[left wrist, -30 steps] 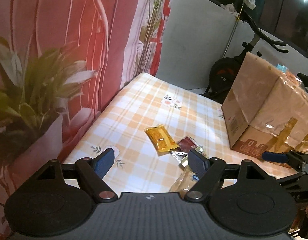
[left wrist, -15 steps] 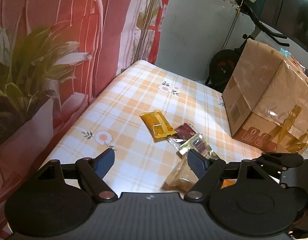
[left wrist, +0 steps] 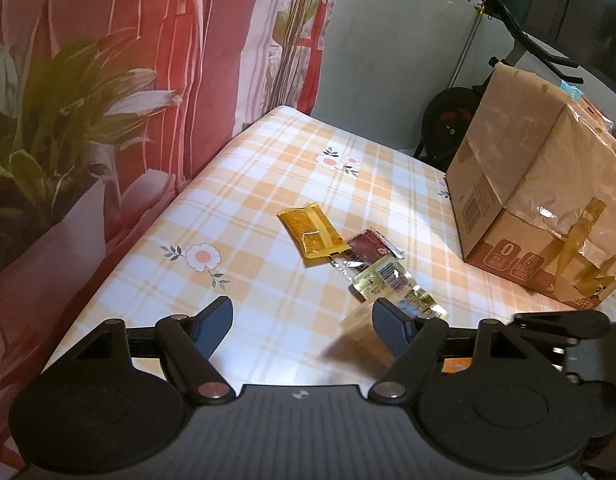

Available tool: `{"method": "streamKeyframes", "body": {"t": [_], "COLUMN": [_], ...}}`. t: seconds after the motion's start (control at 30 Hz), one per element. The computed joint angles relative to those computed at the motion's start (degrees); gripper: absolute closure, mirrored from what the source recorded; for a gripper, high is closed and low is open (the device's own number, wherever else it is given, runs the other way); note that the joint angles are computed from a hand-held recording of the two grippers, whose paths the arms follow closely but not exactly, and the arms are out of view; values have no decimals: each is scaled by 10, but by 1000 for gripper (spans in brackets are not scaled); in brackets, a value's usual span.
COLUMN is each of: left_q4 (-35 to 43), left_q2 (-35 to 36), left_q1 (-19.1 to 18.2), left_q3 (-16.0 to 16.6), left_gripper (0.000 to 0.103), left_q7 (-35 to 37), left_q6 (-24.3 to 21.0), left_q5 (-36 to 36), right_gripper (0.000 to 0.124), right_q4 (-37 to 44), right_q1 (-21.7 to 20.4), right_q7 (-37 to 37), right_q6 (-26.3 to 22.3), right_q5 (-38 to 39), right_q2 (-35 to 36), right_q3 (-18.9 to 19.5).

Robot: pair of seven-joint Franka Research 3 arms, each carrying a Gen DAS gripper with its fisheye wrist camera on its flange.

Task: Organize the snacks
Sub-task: 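Grasp the orange-white bar with the right tool while the left tool grasps the gold sachet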

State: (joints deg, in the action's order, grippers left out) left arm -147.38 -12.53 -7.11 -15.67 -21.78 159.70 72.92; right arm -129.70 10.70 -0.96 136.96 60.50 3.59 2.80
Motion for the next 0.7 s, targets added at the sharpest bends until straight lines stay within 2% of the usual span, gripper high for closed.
{"method": "streamKeyframes", "body": {"t": [0.17, 0.3, 0.4, 0.5, 0.6, 0.7], "left_q4": [11, 23, 35, 54, 78, 105], "left_q2": [11, 27, 41, 62, 90, 122], "left_q1": [-4, -11, -17, -23, -33, -47], "left_q3": [-1, 0, 1, 2, 5, 10], "left_gripper": [26, 26, 26, 26, 26, 25], "left_q7": [8, 24, 35, 37, 34, 33], "left_q6": [-3, -2, -3, -7, -13, -26], "left_q5": [-5, -19, -29, -28, -31, -45], "right_gripper": [83, 83, 83, 83, 83, 83], "right_q4": [-25, -37, -31, -29, -28, -29], "right_q1": [-14, -19, -27, -35, -42, -50], "right_q7": [0, 12, 30, 18, -3, -13], "right_q6": [6, 79, 112, 148, 171, 171], "right_q5": [73, 114, 128, 151, 185, 195], "right_q2": [-28, -32, -24, -17, -12, -6], "right_q3": [-15, -22, -28, -30, -31, -34]}}
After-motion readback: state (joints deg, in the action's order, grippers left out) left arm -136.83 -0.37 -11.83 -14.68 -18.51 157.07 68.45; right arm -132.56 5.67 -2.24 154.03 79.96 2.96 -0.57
